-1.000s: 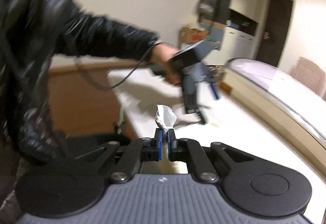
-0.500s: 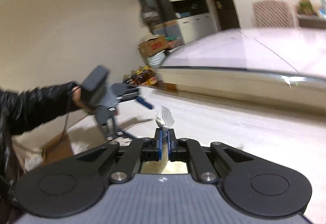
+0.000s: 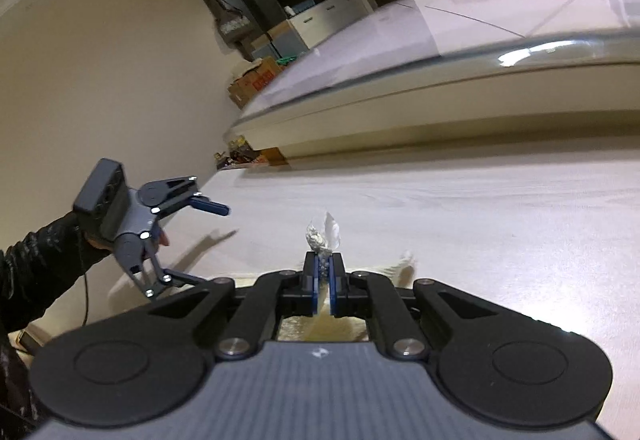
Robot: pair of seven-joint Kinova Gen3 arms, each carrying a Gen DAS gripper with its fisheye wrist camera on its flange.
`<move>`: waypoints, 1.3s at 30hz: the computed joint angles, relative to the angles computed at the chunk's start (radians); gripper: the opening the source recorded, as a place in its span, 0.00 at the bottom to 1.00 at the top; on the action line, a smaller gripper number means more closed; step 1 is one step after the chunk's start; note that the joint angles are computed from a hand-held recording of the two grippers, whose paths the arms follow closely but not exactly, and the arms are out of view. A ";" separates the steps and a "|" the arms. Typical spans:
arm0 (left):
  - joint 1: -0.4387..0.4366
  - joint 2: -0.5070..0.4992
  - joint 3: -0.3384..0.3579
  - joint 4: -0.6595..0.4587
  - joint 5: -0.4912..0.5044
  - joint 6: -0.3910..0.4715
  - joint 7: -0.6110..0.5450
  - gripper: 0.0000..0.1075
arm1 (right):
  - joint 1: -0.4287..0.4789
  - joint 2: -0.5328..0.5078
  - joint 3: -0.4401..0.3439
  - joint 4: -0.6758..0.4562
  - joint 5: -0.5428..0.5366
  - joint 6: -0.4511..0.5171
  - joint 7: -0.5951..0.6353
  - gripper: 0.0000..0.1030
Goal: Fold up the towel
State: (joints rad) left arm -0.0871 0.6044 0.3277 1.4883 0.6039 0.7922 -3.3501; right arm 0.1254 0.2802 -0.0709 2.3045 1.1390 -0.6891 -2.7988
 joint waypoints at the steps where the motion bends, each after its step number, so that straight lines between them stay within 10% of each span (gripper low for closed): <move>1: -0.004 -0.002 0.003 0.005 0.006 -0.005 -0.004 0.95 | -0.002 0.003 0.000 -0.001 -0.002 0.007 -0.002 0.06; 19: -0.014 -0.019 -0.001 0.018 0.021 -0.033 -0.014 0.95 | 0.065 0.030 0.005 0.091 -0.157 -0.194 0.184 0.06; 39: -0.095 -0.066 0.055 0.110 0.161 -0.099 -0.142 0.95 | 0.065 0.093 -0.029 0.052 -0.210 -0.041 0.119 0.06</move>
